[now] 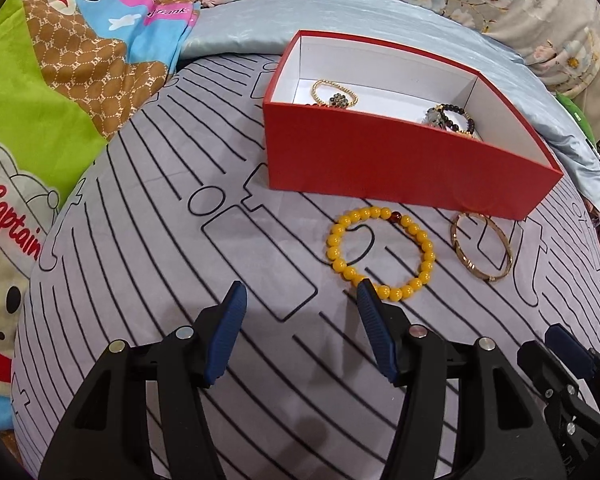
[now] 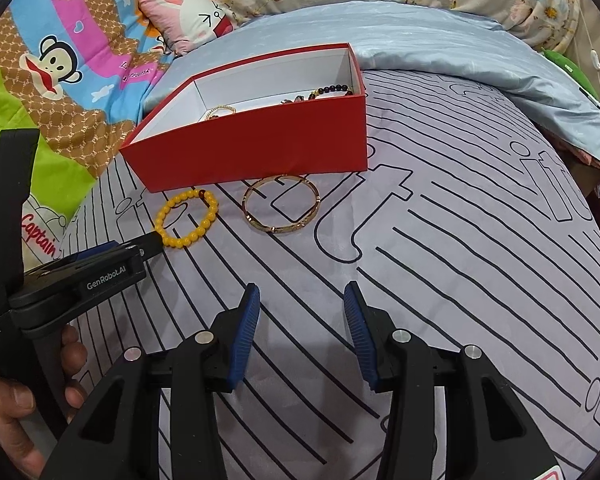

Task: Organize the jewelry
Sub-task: 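Withdraw both tools toward the yellow bead bracelet and gold bangle, then grasp the yellow bead bracelet with the left tool while the right tool grasps the gold bangle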

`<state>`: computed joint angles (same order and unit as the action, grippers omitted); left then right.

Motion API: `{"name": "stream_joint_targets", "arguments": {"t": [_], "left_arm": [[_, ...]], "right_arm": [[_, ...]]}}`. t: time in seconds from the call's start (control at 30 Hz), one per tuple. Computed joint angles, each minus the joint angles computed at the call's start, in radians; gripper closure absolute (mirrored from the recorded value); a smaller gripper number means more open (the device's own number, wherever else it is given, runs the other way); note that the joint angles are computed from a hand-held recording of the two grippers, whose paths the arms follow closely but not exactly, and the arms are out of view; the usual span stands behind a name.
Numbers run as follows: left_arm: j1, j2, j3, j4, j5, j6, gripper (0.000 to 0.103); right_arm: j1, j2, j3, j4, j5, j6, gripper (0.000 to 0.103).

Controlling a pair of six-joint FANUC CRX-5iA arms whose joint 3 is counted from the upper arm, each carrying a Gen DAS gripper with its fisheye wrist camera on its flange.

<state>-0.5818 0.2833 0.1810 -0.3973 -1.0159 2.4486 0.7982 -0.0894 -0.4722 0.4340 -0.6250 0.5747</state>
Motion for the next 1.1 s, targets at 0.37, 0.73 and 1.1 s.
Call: {"name": "stream_joint_targets", "arguments": {"t": [0.37,0.73,1.1], "left_arm": [[0.038,0.017,0.007,0.065,0.073,-0.020,0.044],[-0.008,0.076,0.096,-0.054,-0.011,-0.011,0.072],[-0.010,0.020,0.021,-0.088,0.009,0.029,0.095]], "right_arm": [[-0.032,0.057,0.051,-0.012,0.017,0.032,0.060],[-0.049,0.118,0.110,-0.023,0.029,0.068,0.060],[-0.039,0.181,0.132,0.056,0.053,0.026,0.045]]}}
